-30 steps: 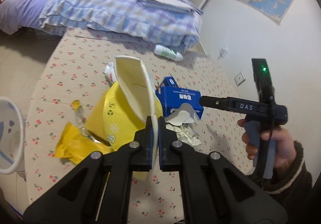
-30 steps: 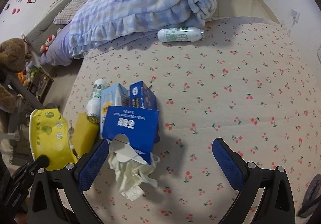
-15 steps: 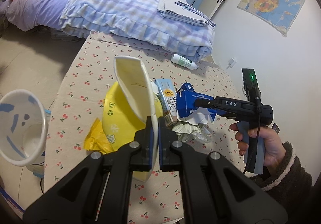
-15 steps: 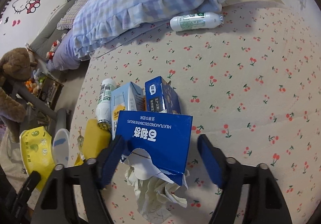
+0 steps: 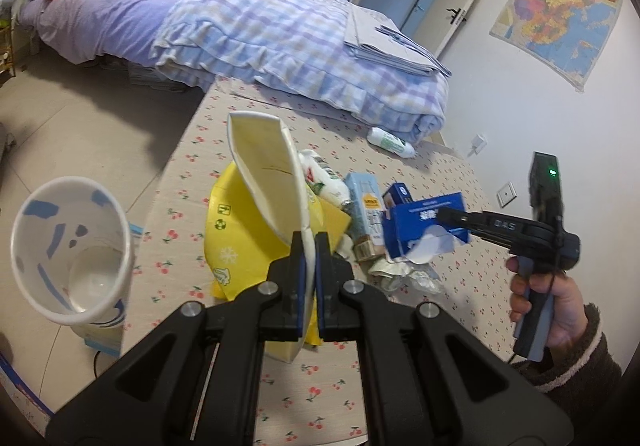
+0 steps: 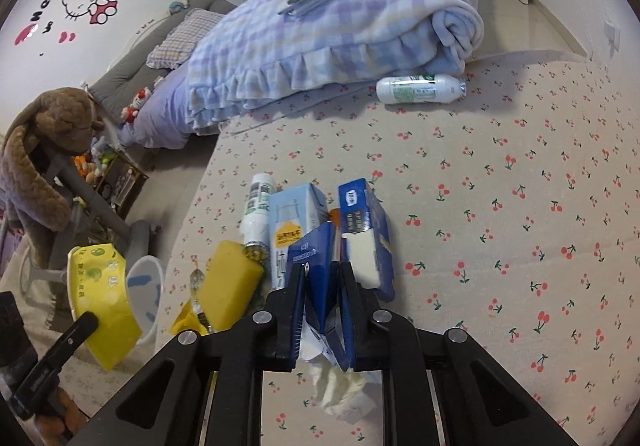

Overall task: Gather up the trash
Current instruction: 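Drop the yellow bowl into the wastebasket with the left tool while the right tool grasps the tissue box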

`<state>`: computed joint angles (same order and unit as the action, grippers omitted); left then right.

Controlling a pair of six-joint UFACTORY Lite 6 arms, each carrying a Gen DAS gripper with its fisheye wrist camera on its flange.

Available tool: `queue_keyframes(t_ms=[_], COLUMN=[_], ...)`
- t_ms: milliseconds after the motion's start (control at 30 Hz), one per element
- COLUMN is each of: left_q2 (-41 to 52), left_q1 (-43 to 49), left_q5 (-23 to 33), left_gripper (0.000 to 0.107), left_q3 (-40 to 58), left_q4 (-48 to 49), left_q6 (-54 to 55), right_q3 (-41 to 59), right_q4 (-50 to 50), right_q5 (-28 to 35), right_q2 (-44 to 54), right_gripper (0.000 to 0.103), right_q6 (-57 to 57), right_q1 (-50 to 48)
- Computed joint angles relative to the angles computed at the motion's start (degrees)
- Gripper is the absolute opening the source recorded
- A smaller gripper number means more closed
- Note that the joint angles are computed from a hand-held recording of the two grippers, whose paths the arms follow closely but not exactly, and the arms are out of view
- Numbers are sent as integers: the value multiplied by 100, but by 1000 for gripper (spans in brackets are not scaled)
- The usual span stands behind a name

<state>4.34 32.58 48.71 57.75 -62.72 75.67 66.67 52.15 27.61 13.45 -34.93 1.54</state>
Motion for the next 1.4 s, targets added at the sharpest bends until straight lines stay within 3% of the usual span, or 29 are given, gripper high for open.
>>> queue_keyframes(t_ms=[433, 633, 933, 1000, 1067, 1133, 1233, 1400], left_q2=[732, 1452, 2481, 2682, 2768, 2738, 2667, 2853], left_q1=[1178, 1486, 1573, 1602, 1681, 1758, 1809, 1903], left_q5=[198, -77, -770, -832, -880, -1024, -1404, -1624], left_gripper=[5, 5, 5, 16, 56, 74, 82, 86], left_q3=[753, 1401, 2376, 2583, 2703, 2684, 2614, 2724], left_q4=[116, 290, 761, 1061, 1233, 1319, 1810, 2693], left_q6=[88, -107, -596, -980, -1270, -1382, -1691, -2265], right_q3=[87, 489, 1668, 1999, 2330, 2702, 3274, 4372], right_q4=[-5, 105, -34, -123, -204, -228, -343, -678], right_q5=[-49, -127, -409, -438, -471, -468, -484, -389], right_q2=[-455, -241, 853, 1155, 1461, 1803, 2330, 3288], right_gripper=[13, 13, 13, 13, 13, 13, 13, 13], right_q6=[190, 350, 932, 1082, 1234, 1341, 1570, 2099], right_q1=[567, 1170, 2325, 2545, 2773, 2972, 3237, 3554])
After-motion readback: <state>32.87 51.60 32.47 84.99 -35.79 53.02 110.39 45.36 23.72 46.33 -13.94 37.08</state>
